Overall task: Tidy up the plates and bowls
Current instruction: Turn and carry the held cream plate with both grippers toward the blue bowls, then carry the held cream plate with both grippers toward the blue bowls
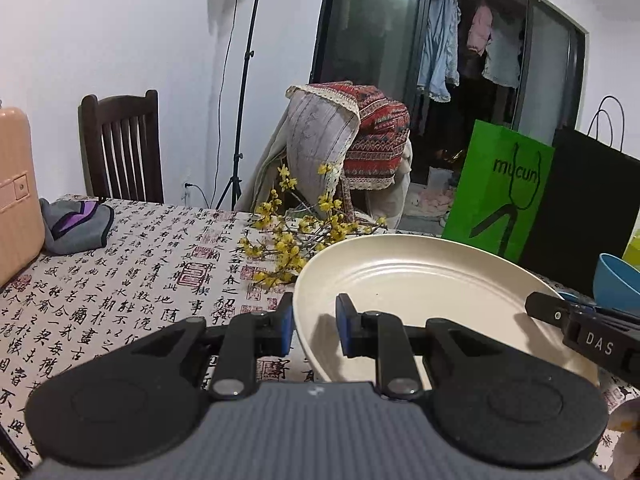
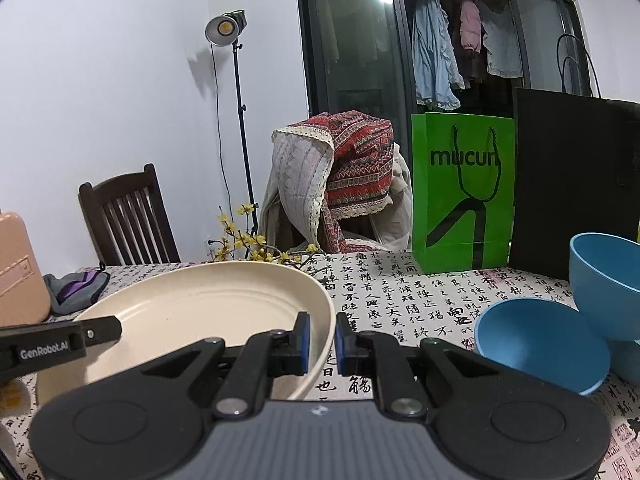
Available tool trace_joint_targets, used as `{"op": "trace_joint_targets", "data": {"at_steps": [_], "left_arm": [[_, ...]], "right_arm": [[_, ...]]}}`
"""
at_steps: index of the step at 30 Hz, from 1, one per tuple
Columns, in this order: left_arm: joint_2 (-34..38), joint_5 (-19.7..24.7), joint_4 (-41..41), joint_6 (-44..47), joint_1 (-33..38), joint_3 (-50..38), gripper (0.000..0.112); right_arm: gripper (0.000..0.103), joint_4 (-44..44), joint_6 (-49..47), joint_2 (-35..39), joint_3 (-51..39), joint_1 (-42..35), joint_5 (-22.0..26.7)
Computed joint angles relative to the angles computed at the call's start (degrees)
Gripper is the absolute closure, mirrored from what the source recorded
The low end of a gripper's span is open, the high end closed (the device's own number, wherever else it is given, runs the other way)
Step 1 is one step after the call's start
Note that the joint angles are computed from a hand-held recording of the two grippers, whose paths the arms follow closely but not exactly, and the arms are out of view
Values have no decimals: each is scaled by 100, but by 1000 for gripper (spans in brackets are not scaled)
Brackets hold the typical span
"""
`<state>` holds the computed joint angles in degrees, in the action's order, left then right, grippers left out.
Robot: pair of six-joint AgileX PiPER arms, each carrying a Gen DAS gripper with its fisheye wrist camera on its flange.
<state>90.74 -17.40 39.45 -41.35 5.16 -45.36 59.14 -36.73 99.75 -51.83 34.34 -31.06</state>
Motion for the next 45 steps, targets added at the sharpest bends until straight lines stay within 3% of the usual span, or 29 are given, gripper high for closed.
{"op": "trace_joint_targets", "data": {"at_steps": [37,45], "left_arm": [[-1931,-261,1481,-1219,540,1531,91],[-2444,-418,2315,-1955,839,1863,91]], "right_arm": [[91,608,15,-1282,1324,1085,-914],[91,848,-68,-1446,1504,1369,-1140]]}}
